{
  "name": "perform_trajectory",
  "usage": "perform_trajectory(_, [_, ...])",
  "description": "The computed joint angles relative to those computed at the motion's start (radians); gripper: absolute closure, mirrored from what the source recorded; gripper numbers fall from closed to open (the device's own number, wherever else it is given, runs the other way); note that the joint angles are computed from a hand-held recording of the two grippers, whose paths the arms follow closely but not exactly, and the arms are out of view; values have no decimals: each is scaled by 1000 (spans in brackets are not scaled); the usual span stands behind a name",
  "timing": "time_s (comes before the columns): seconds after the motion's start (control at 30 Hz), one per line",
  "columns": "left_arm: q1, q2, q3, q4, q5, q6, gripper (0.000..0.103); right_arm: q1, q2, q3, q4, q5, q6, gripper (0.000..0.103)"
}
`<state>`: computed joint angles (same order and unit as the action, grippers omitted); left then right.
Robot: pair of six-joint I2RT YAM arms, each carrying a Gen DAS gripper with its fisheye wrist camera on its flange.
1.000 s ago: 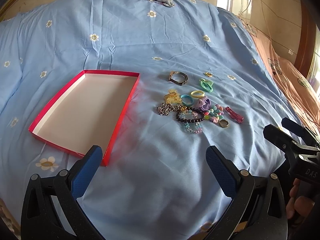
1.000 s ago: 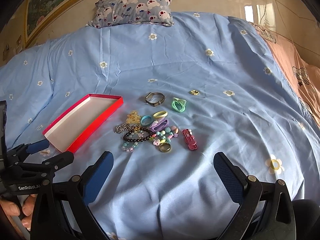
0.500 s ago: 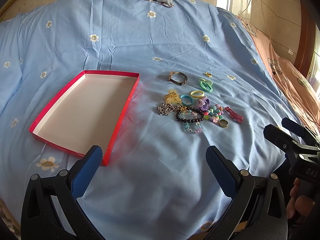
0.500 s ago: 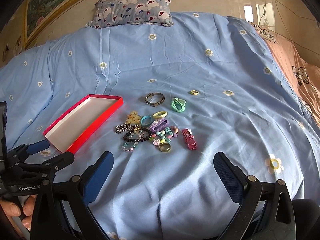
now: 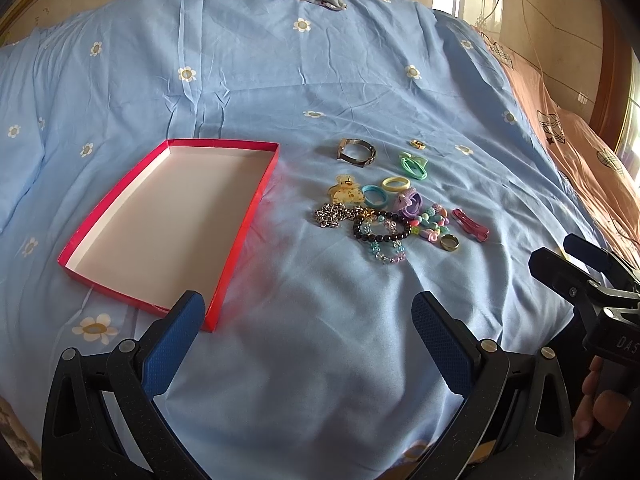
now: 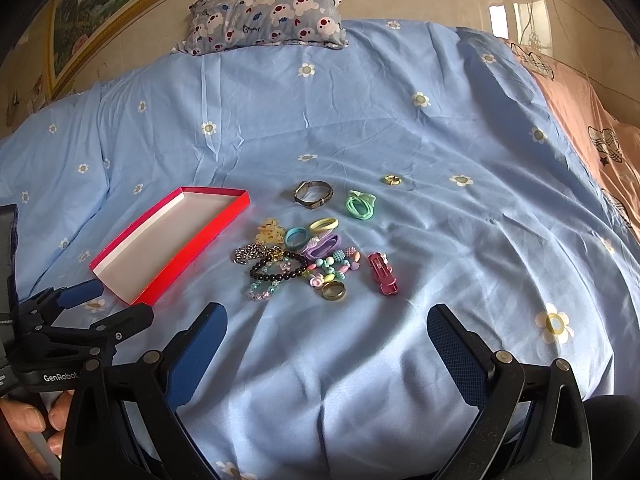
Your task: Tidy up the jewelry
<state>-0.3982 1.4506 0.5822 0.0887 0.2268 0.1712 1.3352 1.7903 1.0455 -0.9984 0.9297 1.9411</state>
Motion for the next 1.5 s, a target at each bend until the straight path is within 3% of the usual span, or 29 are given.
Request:
perform_trajectory(0.43, [-5,19,13,-3,-4,0,0,-14,-38,-49,77,-1,-50,2])
perform_trajectory(0.7, [-13,136,135,-52,17,1,0,-54,-101,-138,186,-16,-120,2])
perform_trajectory(0.93, [-28,271,271,-123,41,2,14,-131,-174,-247,343,-62,-237,4])
perform_trajectory(1.13, [-47,355,382,-178,45,1,20,-214,-230,-328,474,-124,-358,16])
perform_trajectory(1.5, [-90,558,667,-291,19,11,22,-404,-261,-421,667,-256,-562,44])
